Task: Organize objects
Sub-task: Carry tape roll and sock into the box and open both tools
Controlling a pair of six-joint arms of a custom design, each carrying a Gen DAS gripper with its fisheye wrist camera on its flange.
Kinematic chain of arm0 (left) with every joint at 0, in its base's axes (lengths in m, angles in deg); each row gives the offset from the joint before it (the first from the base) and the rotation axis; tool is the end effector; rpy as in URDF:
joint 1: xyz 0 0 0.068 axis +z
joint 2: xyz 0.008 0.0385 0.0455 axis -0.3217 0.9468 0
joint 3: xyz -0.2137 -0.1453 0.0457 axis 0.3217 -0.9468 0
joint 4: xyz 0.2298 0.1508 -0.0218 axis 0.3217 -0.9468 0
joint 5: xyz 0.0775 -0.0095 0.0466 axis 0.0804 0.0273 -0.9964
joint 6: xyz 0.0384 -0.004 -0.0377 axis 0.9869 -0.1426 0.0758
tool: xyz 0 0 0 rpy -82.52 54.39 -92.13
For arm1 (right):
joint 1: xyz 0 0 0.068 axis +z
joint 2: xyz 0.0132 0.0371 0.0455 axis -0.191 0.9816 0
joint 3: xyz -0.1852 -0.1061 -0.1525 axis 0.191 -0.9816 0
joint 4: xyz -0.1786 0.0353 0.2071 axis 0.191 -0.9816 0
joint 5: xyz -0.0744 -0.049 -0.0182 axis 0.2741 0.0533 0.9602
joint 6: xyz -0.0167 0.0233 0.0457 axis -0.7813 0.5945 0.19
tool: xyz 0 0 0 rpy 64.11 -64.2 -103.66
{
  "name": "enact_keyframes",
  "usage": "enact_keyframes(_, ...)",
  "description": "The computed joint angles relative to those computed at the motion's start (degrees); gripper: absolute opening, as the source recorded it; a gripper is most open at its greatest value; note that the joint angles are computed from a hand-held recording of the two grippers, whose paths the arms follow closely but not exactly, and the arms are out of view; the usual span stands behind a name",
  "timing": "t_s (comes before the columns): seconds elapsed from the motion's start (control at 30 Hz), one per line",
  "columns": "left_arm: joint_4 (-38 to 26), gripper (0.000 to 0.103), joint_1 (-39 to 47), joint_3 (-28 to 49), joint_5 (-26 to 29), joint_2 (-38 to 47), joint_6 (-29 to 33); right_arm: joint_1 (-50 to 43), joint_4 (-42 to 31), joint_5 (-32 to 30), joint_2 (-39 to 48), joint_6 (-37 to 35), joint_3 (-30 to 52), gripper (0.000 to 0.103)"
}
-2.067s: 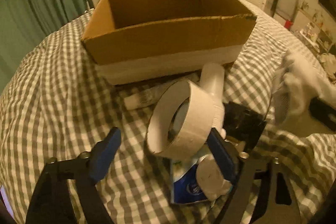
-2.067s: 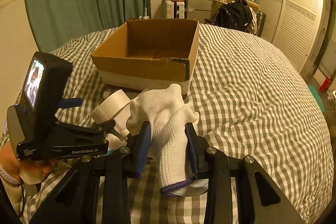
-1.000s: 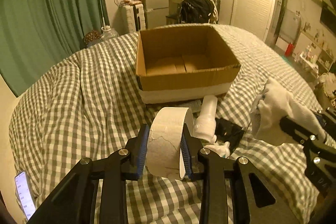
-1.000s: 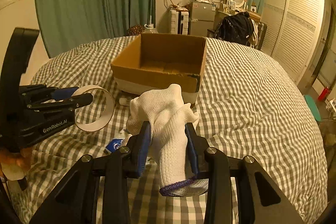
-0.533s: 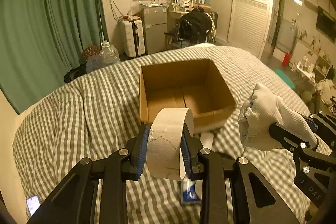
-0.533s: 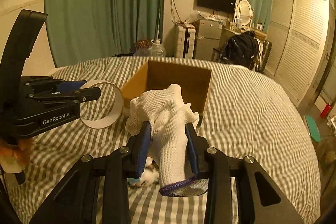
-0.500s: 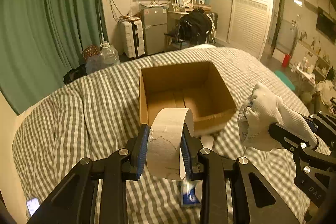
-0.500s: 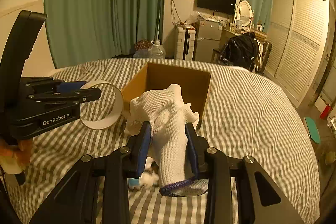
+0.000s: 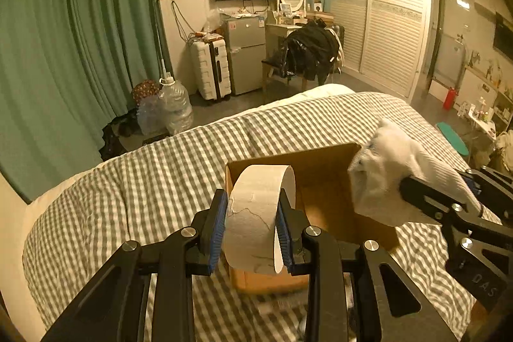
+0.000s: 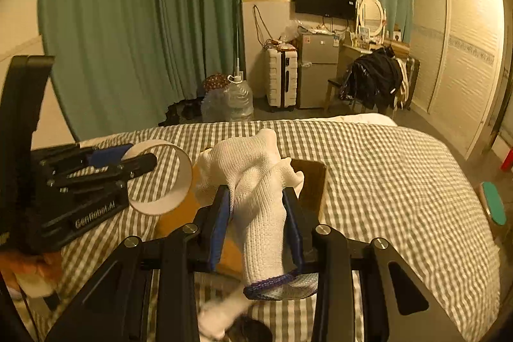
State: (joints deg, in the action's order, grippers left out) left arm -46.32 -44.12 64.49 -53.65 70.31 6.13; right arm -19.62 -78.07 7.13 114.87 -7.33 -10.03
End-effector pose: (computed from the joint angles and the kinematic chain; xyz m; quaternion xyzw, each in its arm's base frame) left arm 0.2900 -0.1197 0.2369 -0.1324 0.9002 0.0208 0.4142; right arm 0.3114 -0.0240 0.3167 -0.3902 0.7680 0.1031 0.4973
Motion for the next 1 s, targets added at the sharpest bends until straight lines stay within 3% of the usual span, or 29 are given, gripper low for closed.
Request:
enact_keyframes(0.27, 5.41, 0.030, 6.48, 5.82, 4.45, 13.35, 3.27, 8.02, 4.80, 9.01, 13.66, 7.49, 9.94, 0.032)
enact_keyframes(0.5, 9.97, 0.030, 8.48, 8.17, 7.68, 21.61, 4.68, 9.84, 5.52, 13.03, 22.94, 8.50, 15.34, 0.032)
enact_keyframes(0.8, 13.78, 0.030, 8.28, 6.63, 10.55, 24.53, 5.24, 10.24, 6.83, 15.06, 29.05, 8.03, 16.44, 0.033)
enact_keyframes(1.0, 12.49, 0.032, 7.87, 6.49, 10.46, 24.08, 5.26, 9.62, 7.04, 14.55, 28.42, 8.54, 15.42, 0.041)
